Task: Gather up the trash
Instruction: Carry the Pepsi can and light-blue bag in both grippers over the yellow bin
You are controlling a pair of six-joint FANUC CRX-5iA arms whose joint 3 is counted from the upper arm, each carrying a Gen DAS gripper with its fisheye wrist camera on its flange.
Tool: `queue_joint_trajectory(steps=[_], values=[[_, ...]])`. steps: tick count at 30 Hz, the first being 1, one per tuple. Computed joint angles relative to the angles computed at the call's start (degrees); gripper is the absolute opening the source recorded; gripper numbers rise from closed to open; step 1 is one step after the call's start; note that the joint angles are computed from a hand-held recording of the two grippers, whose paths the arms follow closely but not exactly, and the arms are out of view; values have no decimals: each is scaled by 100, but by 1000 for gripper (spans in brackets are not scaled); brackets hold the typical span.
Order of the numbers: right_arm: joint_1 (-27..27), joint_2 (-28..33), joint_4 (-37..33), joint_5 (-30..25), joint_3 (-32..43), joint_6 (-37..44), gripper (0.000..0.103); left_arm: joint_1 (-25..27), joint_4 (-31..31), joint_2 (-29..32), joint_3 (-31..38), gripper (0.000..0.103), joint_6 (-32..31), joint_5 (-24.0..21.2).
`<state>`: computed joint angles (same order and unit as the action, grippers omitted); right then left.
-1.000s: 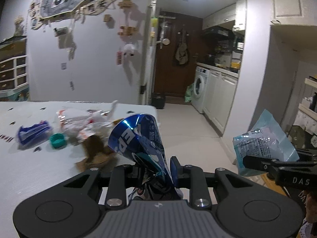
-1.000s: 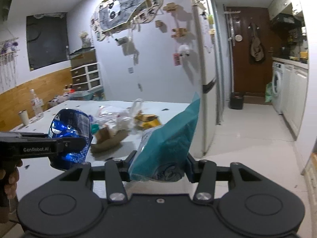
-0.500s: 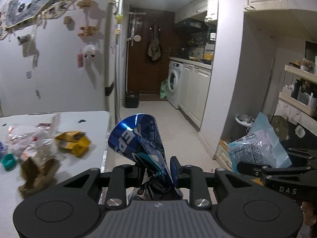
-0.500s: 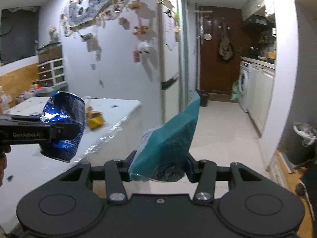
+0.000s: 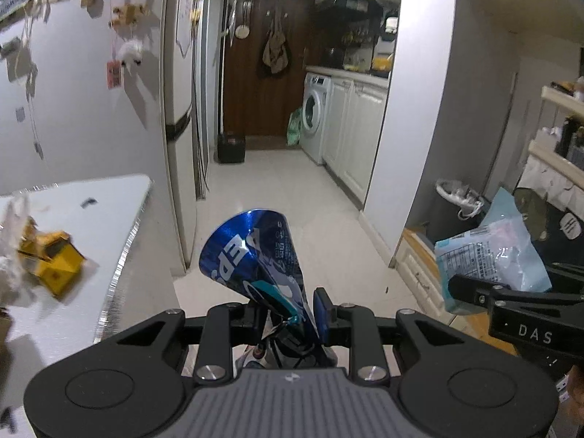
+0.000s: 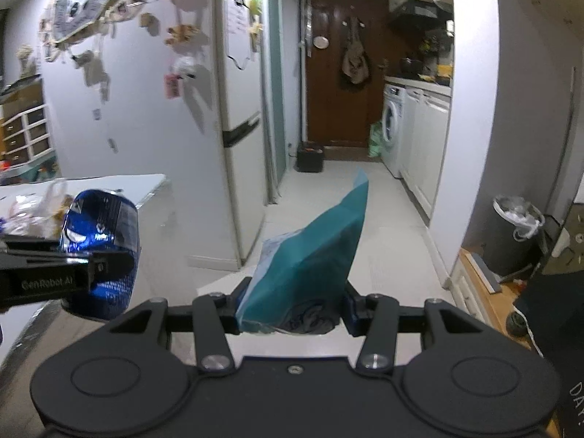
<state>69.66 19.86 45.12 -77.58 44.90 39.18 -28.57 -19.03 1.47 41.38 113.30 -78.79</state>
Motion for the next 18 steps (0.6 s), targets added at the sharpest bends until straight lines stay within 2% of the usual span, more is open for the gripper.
queue_joint_trajectory(steps=[9,18], values=[[-477,432,-737,205,-97,-284,49,527,663,266,-838,28,63,287],[-803,452,-1923,497,-928,-491,49,897,1026,459,-1657,28,9,428]])
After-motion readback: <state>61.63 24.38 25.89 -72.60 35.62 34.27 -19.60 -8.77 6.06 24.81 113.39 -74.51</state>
